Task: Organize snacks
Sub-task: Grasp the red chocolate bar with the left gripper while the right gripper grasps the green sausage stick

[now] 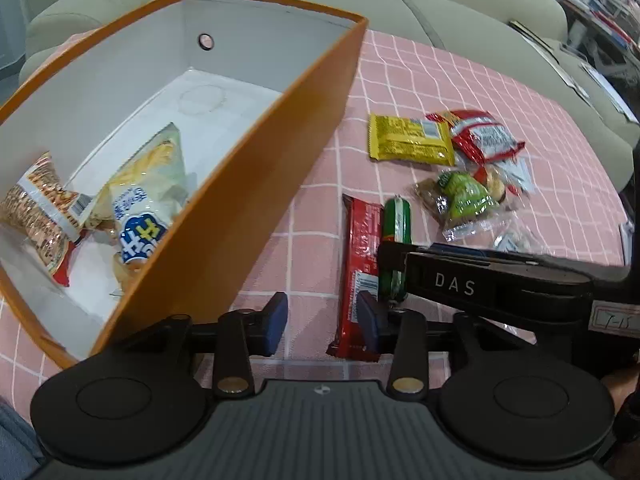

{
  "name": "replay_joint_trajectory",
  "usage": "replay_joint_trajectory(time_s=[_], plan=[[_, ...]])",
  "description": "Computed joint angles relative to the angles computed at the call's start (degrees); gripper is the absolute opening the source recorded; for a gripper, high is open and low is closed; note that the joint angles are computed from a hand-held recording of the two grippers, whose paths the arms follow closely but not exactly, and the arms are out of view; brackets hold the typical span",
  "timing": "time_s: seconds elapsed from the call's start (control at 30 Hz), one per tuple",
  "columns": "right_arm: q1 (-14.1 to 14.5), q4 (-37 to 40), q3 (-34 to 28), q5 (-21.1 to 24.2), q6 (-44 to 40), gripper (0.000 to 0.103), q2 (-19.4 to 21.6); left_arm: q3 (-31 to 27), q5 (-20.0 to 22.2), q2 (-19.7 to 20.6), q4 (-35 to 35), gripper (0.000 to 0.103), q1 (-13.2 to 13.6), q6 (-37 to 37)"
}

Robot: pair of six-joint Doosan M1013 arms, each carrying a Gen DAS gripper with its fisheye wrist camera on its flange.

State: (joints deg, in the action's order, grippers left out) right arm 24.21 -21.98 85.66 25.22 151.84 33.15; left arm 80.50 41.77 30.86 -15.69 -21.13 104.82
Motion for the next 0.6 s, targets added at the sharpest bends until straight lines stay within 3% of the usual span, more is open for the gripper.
replay_joint_trajectory(time_s=[0.07,0.13,0.27,0.37,0.6], plan=[[-0.3,3.6,0.5,-0.5,-3.8,0.026,-0.5,-0.1,0.3,0.2,-0.3,0.053,-0.1,1.2],[-0.2,3.2,0.5,0.7,-4.7,0.024,-0.8,-0.4,0.8,0.4,-0.5,0.053,-0.1,2.6],[-0.3,1.9,1.0,2.1,-4.0,0.022,-1.4,-0.4,0.1,0.8,-2.2,0.053,-0.2,5.6],[-1.1,8.2,0.8,1.2,-9.7,0.025,-1.3,-0.7,0.1,1.5,-5.4,0.053,-0.2,9.9],[-1.8,11.6,-1.5,1.7,-14.6,0.028,0.4,-1.2,-1.5,2.5,-5.0,0.053,-0.7,11.2]])
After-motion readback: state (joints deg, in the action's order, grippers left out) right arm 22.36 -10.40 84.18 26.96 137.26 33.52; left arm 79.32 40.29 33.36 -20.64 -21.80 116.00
